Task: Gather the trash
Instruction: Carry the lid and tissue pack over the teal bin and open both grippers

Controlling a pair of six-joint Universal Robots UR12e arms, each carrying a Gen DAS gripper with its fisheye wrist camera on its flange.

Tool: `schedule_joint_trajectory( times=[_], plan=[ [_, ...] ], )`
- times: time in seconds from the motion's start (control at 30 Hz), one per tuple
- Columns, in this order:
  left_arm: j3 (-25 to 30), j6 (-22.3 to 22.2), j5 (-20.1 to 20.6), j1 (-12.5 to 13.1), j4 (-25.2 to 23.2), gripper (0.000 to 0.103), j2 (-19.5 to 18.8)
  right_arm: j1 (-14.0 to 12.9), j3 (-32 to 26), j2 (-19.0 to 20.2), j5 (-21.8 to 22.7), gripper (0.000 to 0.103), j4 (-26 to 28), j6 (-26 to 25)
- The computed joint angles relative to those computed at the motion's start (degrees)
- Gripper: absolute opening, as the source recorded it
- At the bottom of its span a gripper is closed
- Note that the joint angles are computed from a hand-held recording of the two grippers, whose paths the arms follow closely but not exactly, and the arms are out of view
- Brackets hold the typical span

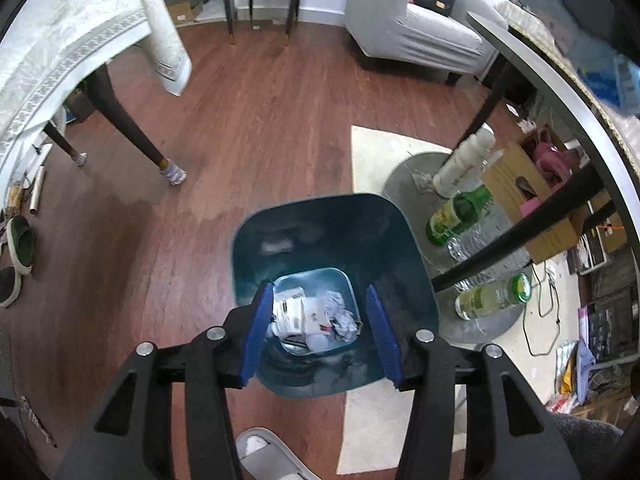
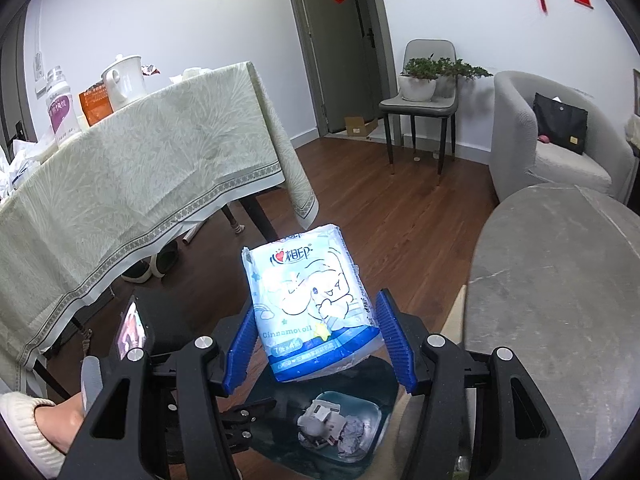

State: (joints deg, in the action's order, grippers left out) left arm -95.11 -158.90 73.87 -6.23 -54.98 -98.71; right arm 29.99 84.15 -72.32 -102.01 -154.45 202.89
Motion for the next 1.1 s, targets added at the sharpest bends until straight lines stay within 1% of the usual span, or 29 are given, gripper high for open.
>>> schedule_joint_trajectory(
  times=[0.2, 0.27, 0.43, 0.47, 0.5, 0.63, 0.7, 0.8, 0.87, 0.9, 1.0, 1.1],
  plan=[
    [-0.6, -2.9, -0.6, 2.0, 5.0, 0.054, 0.8, 0.3, -1.9, 1.7, 0.9, 0.059, 2.0, -0.6],
    [-0.8, -3.6, -1.0, 2.6, 6.8, 0.058, 1.2, 0.4, -2.3, 2.1, 1.2, 0.059, 2.8, -0.6],
    [-1.1, -5.6, -1.4, 3.9, 10.5, 0.059, 2.0, 0.5, -3.3, 3.2, 1.8, 0.059, 5.1, -0.6],
    [-1.2, -6.1, -1.8, 4.2, 11.1, 0.059, 2.1, 0.6, -3.6, 3.4, 2.0, 0.059, 5.9, -0.7],
    [-1.6, -6.9, -2.6, 4.7, 12.9, 0.058, 2.4, 0.6, -4.0, 3.8, 2.2, 0.059, 6.7, -0.8],
    [-2.2, -7.7, -2.8, 5.3, 17.1, 0.055, 3.0, 0.8, -4.8, 4.7, 2.8, 0.059, 9.1, -1.3],
    [-2.3, -8.5, -3.3, 5.7, 18.2, 0.052, 3.3, 0.9, -5.2, 5.1, 2.4, 0.059, 11.0, -1.4],
    [-2.8, -8.6, -3.5, 5.8, 20.3, 0.048, 3.9, 0.6, -5.5, 5.5, 3.5, 0.059, 13.6, -0.1],
    [-3.1, -8.7, -3.9, 5.8, 22.0, 0.047, 4.2, 0.4, -5.7, 5.8, 4.2, 0.059, 14.6, 0.4],
    [-3.3, -9.0, -5.0, 5.9, 22.9, 0.047, 4.5, 0.3, -5.7, 6.0, 4.6, 0.059, 15.2, 0.6],
    [-3.5, -9.5, -6.4, 5.9, 24.0, 0.046, 5.0, 0.2, -6.0, 6.7, 5.1, 0.059, 17.2, 0.8],
    [-3.6, -9.6, -6.7, 5.7, 25.3, 0.045, 5.4, -0.1, -5.8, 7.0, 6.2, 0.059, 19.0, 1.0]
  ],
)
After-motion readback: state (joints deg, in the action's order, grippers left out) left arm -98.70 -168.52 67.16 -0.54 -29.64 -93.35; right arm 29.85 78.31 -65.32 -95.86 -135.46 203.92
